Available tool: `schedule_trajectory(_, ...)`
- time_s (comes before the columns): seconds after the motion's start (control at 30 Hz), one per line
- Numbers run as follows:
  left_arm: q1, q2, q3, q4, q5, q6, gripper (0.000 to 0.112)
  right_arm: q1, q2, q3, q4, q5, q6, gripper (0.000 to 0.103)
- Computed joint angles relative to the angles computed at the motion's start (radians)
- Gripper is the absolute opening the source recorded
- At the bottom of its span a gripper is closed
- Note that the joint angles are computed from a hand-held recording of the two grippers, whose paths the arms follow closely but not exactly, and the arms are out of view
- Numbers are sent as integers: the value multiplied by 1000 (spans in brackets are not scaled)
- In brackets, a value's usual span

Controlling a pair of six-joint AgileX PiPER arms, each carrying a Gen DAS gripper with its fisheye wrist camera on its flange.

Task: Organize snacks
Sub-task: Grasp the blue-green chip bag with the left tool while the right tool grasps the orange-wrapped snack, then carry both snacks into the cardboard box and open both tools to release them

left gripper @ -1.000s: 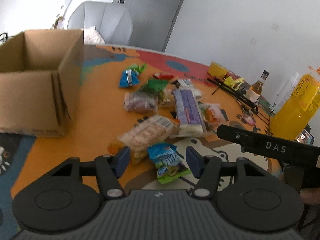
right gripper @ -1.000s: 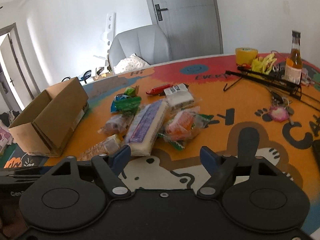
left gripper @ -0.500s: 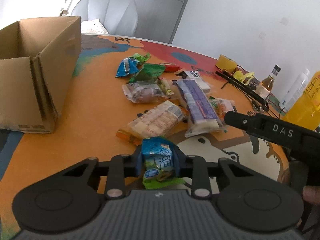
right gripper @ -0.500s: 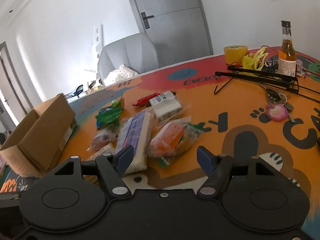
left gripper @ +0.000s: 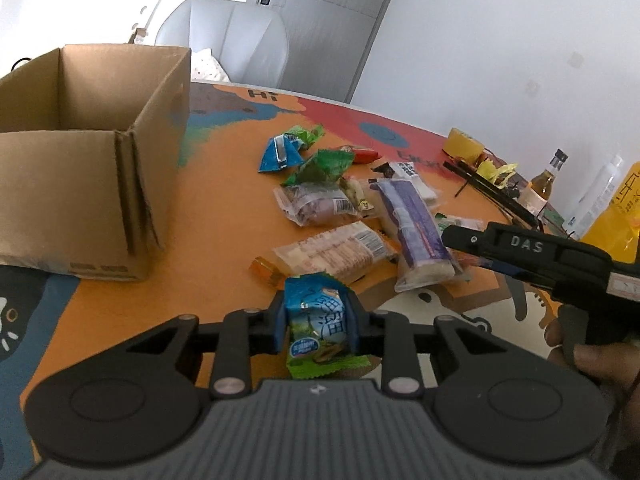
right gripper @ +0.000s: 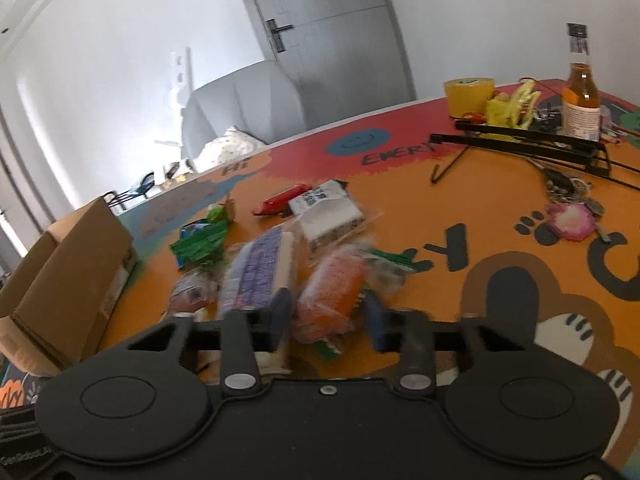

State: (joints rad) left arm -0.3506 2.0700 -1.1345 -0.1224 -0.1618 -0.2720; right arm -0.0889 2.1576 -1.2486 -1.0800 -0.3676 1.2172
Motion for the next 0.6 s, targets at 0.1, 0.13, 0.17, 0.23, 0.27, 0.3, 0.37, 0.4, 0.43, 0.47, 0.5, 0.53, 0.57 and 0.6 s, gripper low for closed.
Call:
schedule_trajectory(0.1, -1, -15, 27, -27, -18, 20, 28, -20, -7, 18, -19, -34, 30, 27)
schedule_trajectory(0.13, -1, -22, 38, -41, -28, 33, 28, -21, -15, 30, 1, -39, 5, 26)
schedule_trajectory(0.17, -1, -29, 47, -56, -36, 46, 28, -22, -22, 44, 31, -45, -26, 26)
schedule_trajectory(0.23, 0, -45, 63, -72, -51, 60, 28, -25, -38, 69, 74, -64, -69, 26)
schedule_trajectory(0.27, 0, -53, 72, -79, -60, 67, 28, -26, -46, 77, 83, -71, -77, 26)
schedule_trajectory(0.3, 0, -59, 77, -88, -69, 76, 28, -26, -53, 84, 89, -79, -84, 26)
schedule_trajectory(0.37, 1, -73, 90, -100, -86, 89, 28, -26, -73, 106, 103, -101, -103, 26)
schedule_trajectory(0.4, 1, -79, 94, -114, -92, 103, 28, -25, -82, 115, 104, -113, -106, 26)
schedule_trajectory(0.43, 1, -86, 99, -128, -97, 117, 28, -22, -87, 117, 99, -117, -102, 26)
schedule_trajectory(0.47, 1, -94, 102, -144, -99, 134, 28, -18, -93, 120, 95, -123, -99, 26)
schedule_trajectory(0.5, 0, -100, 104, -162, -102, 151, 28, -15, -100, 125, 91, -134, -100, 26)
schedule_trajectory(0.53, 0, -109, 111, -174, -110, 164, 28, -12, -106, 129, 88, -139, -102, 26)
schedule_trajectory(0.57, 0, -118, 117, -189, -118, 181, 28, -7, -110, 129, 84, -143, -100, 26)
schedule_trajectory(0.6, 2, -124, 122, -193, -124, 186, 28, -1, -115, 130, 82, -143, -99, 26)
